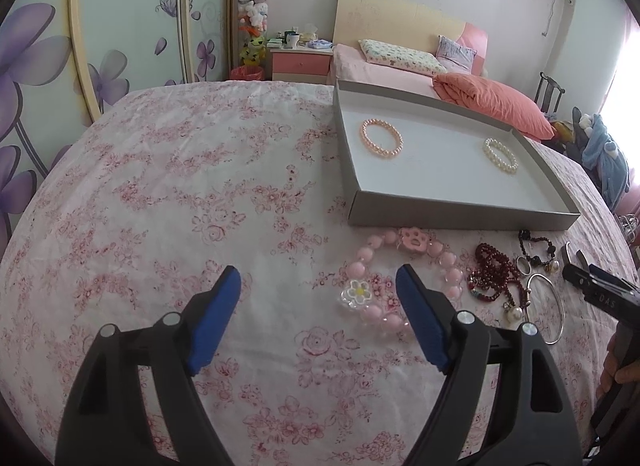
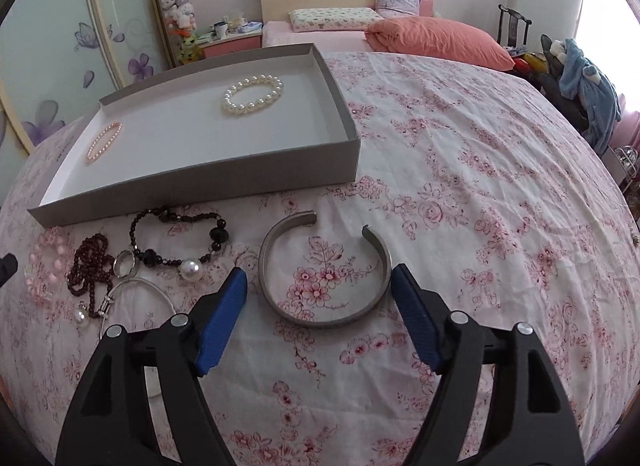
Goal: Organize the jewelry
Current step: 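Open both tools and move them back toward the remaining jewelry, then grasp the pink beaded flower bracelet with left tool while right grasps silver cuff bangle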
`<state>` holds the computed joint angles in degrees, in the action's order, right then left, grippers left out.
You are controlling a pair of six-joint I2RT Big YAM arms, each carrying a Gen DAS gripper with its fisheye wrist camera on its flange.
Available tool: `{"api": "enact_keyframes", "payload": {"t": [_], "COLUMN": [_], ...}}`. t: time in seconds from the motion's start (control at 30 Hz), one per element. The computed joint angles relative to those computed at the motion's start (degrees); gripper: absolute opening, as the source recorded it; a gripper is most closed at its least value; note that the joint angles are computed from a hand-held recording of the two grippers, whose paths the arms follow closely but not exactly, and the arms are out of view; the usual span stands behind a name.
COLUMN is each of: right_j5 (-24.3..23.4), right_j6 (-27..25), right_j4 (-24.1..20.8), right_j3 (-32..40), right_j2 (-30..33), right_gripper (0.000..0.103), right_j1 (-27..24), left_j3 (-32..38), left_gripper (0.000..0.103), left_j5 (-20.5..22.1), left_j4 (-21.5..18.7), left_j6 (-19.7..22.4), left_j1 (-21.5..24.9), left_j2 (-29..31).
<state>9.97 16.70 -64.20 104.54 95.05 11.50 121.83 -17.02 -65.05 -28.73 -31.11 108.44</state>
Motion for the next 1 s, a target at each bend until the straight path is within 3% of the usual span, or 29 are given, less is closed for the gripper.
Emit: {"api": "enact_keyframes", "payload": {"t": [0.07, 0.1, 0.43, 0.63, 0.97, 1.0], "right_j5": [0.34, 0.46, -1.03, -1.25, -1.3, -1.29], "right_j6": [0.17, -0.03, -2.53, -2.91, -2.98, -3.01], "right_j4": [0.25, 0.87, 2.49, 2.62, 2.52, 2.56], "right_j3": [0.3, 0.03, -1.56, -1.93, -2.6, -2.65], "right_j2": [0.34, 0.26, -0.84, -1.13, -1.56, -1.59], "right_gripper": [0.074, 0.067, 0.067, 0.067, 0.075, 0.073], "right_j1": [-0.09, -0.11, -0.37, -0.4, -0.24, -0.22], "left_j3": [-0.06, 0.05, 4.65, 11.47, 12.04, 11.94], "left_gripper": [0.078, 0.078, 0.078, 0.063, 0.046, 0.039], "left_j5": [-0.09, -0.11, -1.35, -2.67, -2.74, -2.81], "left_j4": [0.01, -0.09, -3.8, -8.9, -9.3, -9.15], "left_j6": [0.09, 0.11, 1.76, 3.29, 2.78, 2.75], "left_j1": [-0.08, -0.14, -1.41, -1.62, -1.64, -1.71], "left_j2": [0.04, 0.14, 3.57, 8.31, 8.46, 8.38]}}
